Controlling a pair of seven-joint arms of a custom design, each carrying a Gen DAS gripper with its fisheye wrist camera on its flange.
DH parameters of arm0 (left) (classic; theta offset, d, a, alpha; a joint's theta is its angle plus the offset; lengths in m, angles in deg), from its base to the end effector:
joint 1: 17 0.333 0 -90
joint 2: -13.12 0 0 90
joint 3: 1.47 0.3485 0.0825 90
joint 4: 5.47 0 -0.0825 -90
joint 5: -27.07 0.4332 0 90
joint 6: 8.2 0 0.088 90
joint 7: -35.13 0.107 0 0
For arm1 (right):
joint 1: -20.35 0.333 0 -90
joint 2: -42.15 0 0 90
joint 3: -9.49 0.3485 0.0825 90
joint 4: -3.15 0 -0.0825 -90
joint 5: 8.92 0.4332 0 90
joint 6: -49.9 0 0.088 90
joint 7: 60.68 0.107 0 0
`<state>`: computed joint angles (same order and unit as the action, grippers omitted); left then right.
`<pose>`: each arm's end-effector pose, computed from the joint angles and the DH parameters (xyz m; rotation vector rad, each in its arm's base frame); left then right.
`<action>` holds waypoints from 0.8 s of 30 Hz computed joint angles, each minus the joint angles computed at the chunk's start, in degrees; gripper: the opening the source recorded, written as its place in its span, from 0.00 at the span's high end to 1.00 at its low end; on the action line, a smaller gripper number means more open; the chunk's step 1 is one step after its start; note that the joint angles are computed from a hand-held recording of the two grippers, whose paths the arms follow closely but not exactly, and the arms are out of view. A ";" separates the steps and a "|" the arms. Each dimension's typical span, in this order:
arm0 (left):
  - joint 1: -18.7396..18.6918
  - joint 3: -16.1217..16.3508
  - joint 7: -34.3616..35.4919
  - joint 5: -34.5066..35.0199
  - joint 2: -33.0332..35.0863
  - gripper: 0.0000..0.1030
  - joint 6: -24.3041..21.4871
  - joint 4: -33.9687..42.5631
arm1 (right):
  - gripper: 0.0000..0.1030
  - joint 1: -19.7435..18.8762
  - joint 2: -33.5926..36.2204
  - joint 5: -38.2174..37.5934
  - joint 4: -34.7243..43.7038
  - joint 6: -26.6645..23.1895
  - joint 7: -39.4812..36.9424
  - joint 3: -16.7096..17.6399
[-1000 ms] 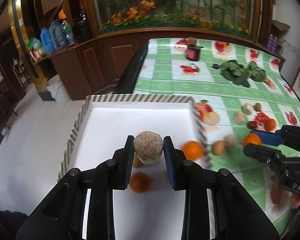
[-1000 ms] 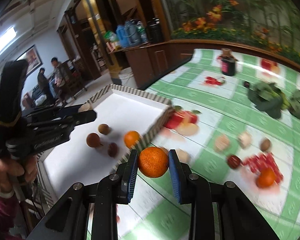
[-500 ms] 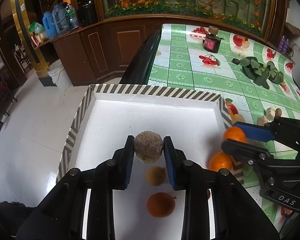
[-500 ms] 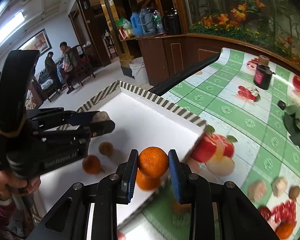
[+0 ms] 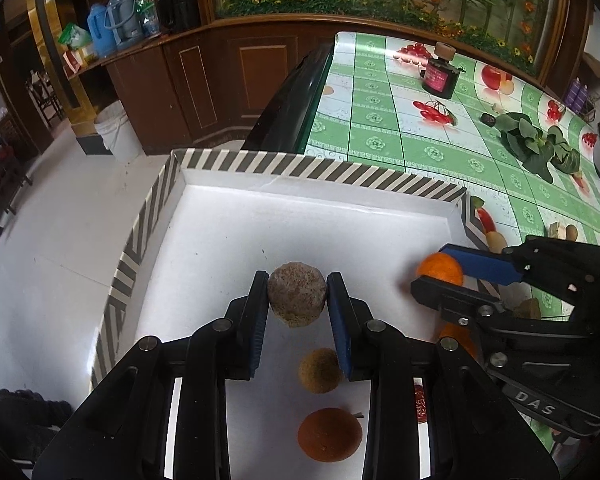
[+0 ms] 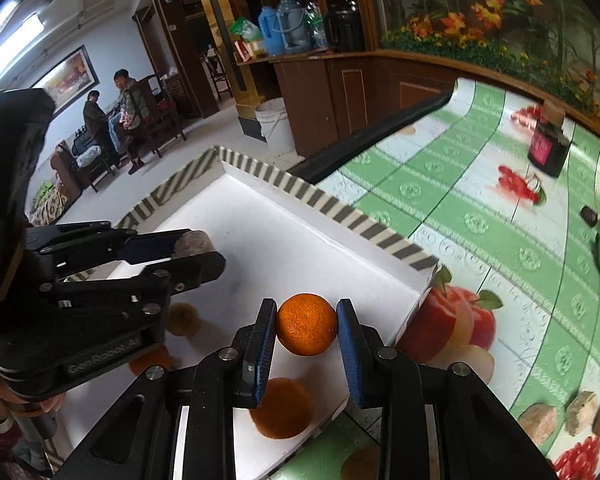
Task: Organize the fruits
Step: 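Lower orange and bun into the white tray and open both tools, then withdraw both tools from the tray toward the tablecloth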
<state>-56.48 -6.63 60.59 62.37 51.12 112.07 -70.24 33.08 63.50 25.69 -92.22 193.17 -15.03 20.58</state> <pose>0.6320 -0.5516 0.4745 -1.9860 1.7221 -0.5155 0.6975 0.2840 0.4533 -2.2506 0.9758 -0.0796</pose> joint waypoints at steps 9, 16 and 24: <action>0.07 -0.02 -0.29 -1.32 0.87 0.66 -2.76 1.14 | 0.65 -0.96 0.65 0.80 0.73 -0.37 0.07 0.85; -1.08 0.22 -5.48 2.09 -2.95 0.46 -0.89 -3.55 | 0.57 -2.22 -6.93 7.19 -6.84 2.45 -7.78 0.58; -4.01 -1.87 -9.25 6.54 -4.98 0.46 3.93 -5.16 | 0.57 -2.34 -19.81 13.45 -22.29 8.85 -13.98 -6.35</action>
